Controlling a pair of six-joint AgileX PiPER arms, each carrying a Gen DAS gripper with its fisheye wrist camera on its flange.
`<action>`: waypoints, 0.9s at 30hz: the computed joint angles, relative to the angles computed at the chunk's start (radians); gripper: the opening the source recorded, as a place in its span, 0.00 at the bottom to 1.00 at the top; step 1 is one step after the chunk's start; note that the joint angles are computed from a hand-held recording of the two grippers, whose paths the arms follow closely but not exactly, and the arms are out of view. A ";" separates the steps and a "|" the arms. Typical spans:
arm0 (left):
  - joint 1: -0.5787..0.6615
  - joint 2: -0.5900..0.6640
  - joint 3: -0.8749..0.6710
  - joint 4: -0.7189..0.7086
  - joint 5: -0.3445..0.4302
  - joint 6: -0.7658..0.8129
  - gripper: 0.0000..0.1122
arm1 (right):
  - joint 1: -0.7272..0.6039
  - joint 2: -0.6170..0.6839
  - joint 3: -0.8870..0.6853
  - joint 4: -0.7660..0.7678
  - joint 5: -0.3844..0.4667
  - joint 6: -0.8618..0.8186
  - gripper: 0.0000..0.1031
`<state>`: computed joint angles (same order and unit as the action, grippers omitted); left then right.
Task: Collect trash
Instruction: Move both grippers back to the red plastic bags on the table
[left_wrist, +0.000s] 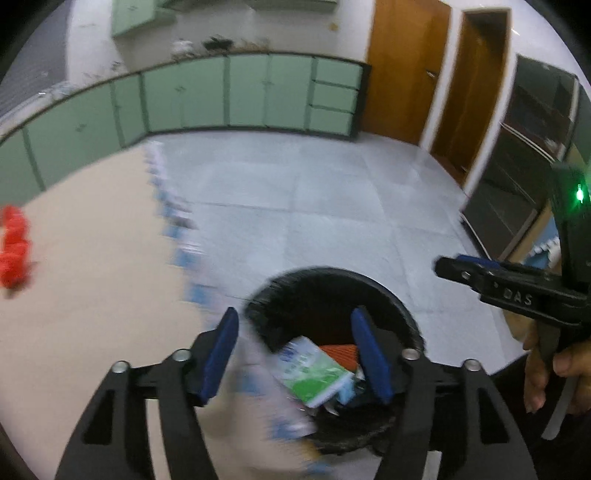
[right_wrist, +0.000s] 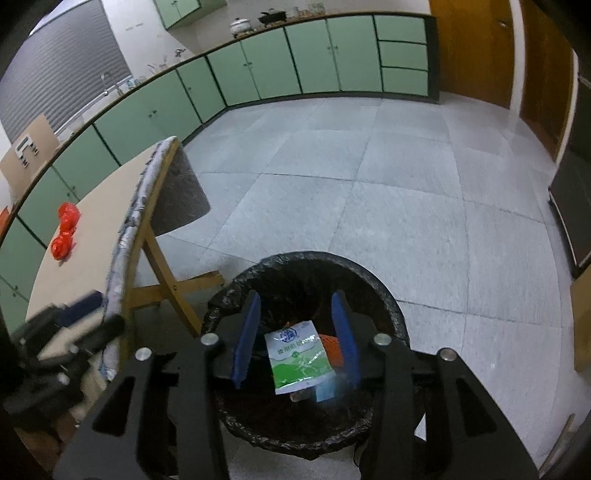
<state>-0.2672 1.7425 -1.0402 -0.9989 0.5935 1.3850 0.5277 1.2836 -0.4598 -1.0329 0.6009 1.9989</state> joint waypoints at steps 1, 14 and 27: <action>0.040 -0.011 -0.008 -0.004 0.006 0.011 0.63 | 0.016 0.009 -0.023 0.005 0.018 -0.014 0.44; 0.535 0.050 -0.275 -0.014 0.078 0.051 0.83 | 0.099 0.330 -0.534 0.093 0.036 -0.335 0.56; 0.722 0.272 -0.567 -0.008 0.114 0.021 0.86 | 0.110 0.900 -1.429 0.450 0.123 -0.950 0.58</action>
<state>0.4544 2.0148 -1.6069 -1.0073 0.7074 1.4059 0.6382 2.1835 -1.8891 -0.5829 0.7236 1.0491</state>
